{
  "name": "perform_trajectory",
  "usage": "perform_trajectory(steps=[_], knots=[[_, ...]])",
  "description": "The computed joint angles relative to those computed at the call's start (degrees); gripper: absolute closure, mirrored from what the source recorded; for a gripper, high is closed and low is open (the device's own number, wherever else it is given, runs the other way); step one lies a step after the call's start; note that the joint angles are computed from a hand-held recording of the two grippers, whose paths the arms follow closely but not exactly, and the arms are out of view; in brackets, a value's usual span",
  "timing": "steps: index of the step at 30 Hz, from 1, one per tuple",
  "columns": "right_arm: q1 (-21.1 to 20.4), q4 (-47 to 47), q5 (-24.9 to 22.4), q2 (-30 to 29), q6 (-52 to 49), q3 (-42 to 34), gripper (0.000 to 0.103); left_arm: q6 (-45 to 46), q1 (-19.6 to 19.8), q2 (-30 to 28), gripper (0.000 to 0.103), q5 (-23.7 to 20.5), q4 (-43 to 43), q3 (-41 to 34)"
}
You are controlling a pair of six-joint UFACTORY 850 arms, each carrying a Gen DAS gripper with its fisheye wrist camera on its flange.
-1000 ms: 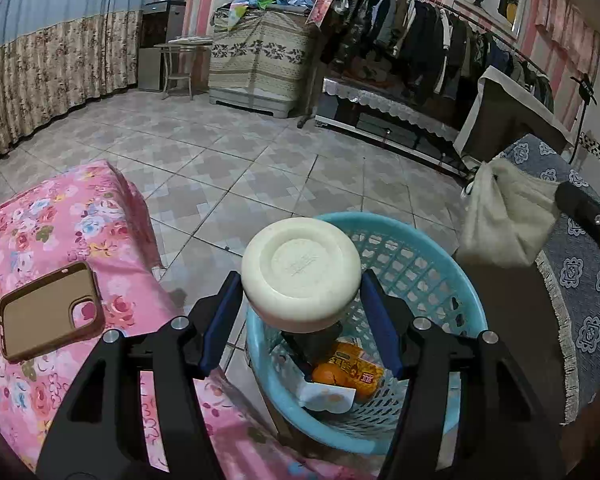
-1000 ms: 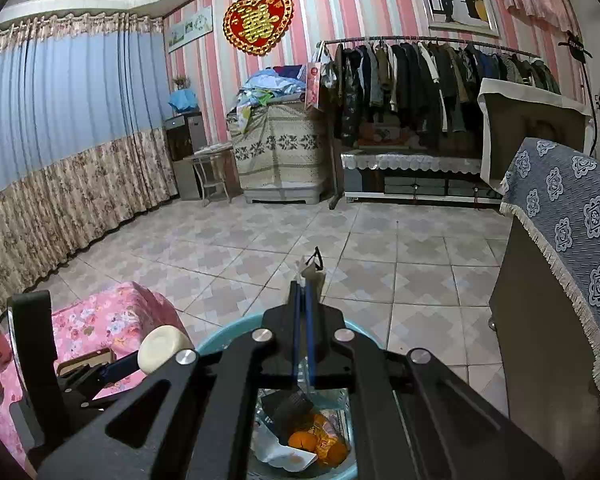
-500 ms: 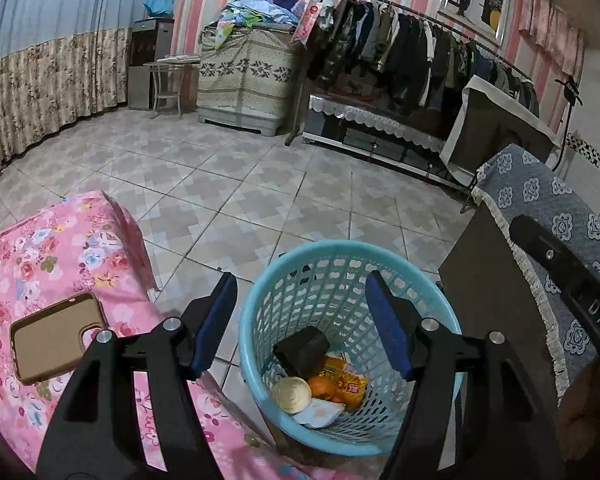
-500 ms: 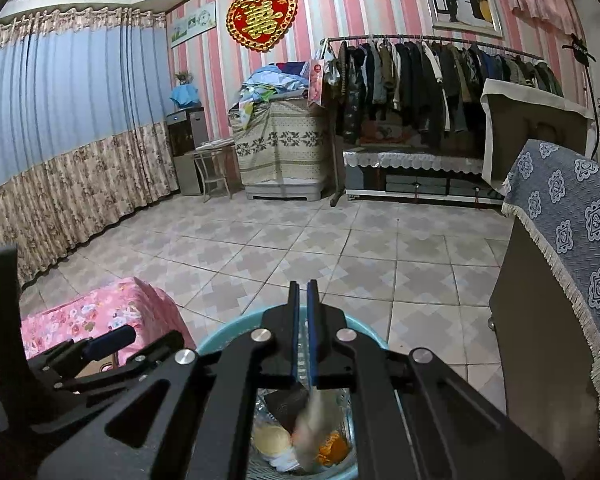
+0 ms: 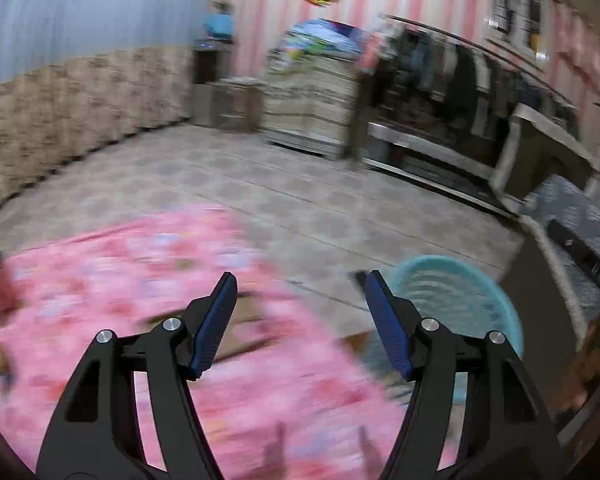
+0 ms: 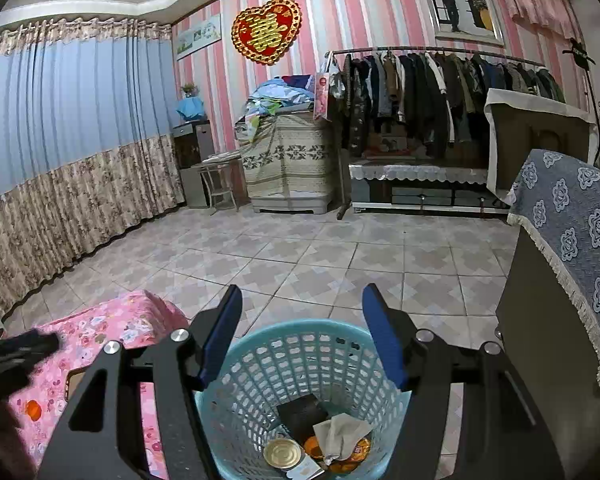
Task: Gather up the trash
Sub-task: 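Move both grippers back from the basket toward the tablecloth, then grasp the orange round lid with the right gripper while the left grasps the crumpled brown paper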
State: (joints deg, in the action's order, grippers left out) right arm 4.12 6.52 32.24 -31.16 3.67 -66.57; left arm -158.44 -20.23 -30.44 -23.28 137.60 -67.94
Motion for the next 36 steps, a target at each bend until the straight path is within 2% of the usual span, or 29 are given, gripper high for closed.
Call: perform_trajectory(steps=[2,5,7,9,12,14,17,20,23,30,32,34,36], knots=[[1.3,1.7,-0.2,-0.2,-2.4,-0.4,0.041,0.2,2.2,5.8,0.034,-3.9,-1.6,7.4],[3.7,1.3,-0.3,-0.3,-3.9,-1.0,0.041,9.2,5.4,13.1,0.026,-11.4,-12.4,16.9],[6.3,0.4,-0.3,-0.5,-5.1,-1.4,0.041,12.3,8.0,16.0,0.022,-15.0,-17.4,21.7],[8.7,-0.2,0.0,-0.9,-6.2,-1.5,0.038,9.5,11.1,17.3,0.023,-17.9,-18.7,26.2],[13.2,2.2,-1.2,-2.4,-11.1,-2.6,0.034,1.9,16.1,20.0,0.023,-13.6,-12.5,30.0],[15.7,-2.9,-3.0,-3.5,-7.7,-3.6,0.034,-1.3,18.2,21.5,0.023,-12.6,-8.6,31.4],[19.2,-9.8,-5.3,-4.7,-4.4,-4.6,0.034,-3.0,19.9,21.9,0.023,-12.0,-6.6,32.0],[22.8,-5.9,-4.7,-4.8,-10.7,-3.7,0.034,-5.5,20.2,22.2,0.023,-11.6,-4.7,32.4],[24.3,-8.3,-5.1,-5.0,-8.6,-3.6,0.033,-2.1,19.8,21.8,0.023,-11.6,-8.2,32.2],[24.6,-25.1,-9.7,-7.2,10.2,-6.0,0.032,-1.3,20.7,21.3,0.022,-10.3,-8.8,32.1],[25.1,-29.9,-11.8,-8.6,14.9,-7.6,0.03,-1.2,21.3,20.9,0.022,-9.8,-8.7,32.0],[26.4,-29.5,-15.6,-10.2,12.1,-9.8,0.028,-1.3,22.0,20.3,0.022,-9.6,-9.0,31.7],[27.9,-35.5,-18.3,-12.6,14.8,-12.6,0.028,-3.0,22.7,19.6,0.022,-8.9,-7.3,31.5]])
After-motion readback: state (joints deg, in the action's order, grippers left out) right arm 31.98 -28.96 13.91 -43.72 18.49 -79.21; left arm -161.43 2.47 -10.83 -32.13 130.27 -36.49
